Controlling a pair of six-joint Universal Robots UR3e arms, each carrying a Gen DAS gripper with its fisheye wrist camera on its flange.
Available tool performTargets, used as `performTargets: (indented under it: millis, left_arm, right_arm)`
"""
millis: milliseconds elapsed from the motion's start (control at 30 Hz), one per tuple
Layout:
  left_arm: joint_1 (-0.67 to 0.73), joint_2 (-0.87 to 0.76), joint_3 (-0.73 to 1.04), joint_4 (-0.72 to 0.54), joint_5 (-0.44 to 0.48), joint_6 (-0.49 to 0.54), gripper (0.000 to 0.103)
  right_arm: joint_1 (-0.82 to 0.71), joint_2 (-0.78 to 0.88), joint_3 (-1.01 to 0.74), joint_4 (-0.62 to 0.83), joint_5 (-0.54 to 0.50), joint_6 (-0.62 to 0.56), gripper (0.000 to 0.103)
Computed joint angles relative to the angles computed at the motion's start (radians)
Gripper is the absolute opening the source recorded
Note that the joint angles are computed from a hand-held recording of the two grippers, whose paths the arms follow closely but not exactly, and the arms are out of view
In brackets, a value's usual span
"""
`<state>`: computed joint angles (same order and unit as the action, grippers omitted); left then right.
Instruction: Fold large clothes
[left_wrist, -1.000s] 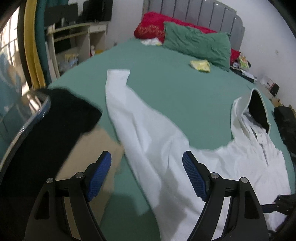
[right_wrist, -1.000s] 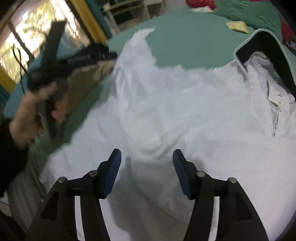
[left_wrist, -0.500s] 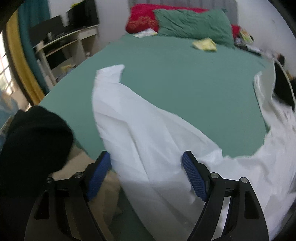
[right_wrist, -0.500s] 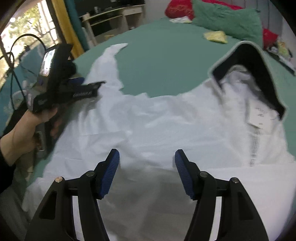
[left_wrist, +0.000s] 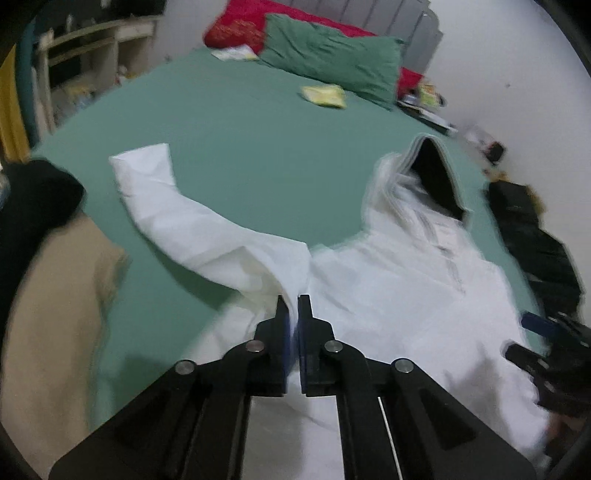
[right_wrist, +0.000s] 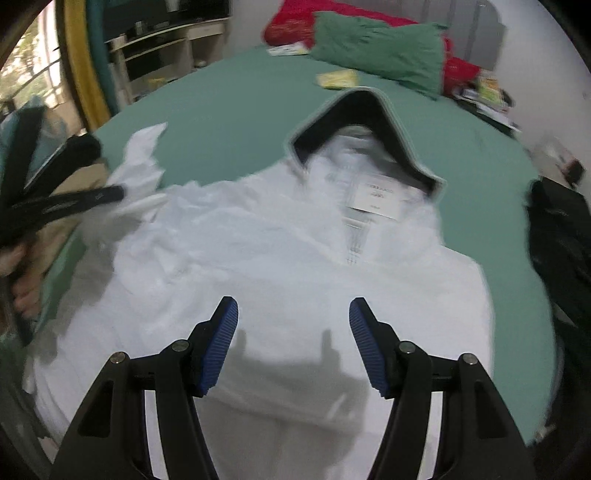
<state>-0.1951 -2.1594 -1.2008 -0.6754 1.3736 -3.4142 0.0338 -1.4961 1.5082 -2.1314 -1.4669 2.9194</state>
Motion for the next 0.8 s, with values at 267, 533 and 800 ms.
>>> performTargets:
  millis: [267,533,800]
  left_arm:
    - [-0.043,0.160,-0.180,0.014,-0.052,0.056,0.041]
    - [0.032,0.070,-0.053,0.013,0.226,0.126,0.058]
    - [0.074,-0.268,0.334,-0.180,0.245,0.060,0.058]
  right_arm:
    - [-0.170,-0.214,0.204,0.027,0.021,-0.055,0.063]
    - [-0.272,-0.262,0.320,-0.017,0.077,-0.096,0.063]
    - [-0.281,-0.209,0.365,-0.075,0.085,-0.134,0.063]
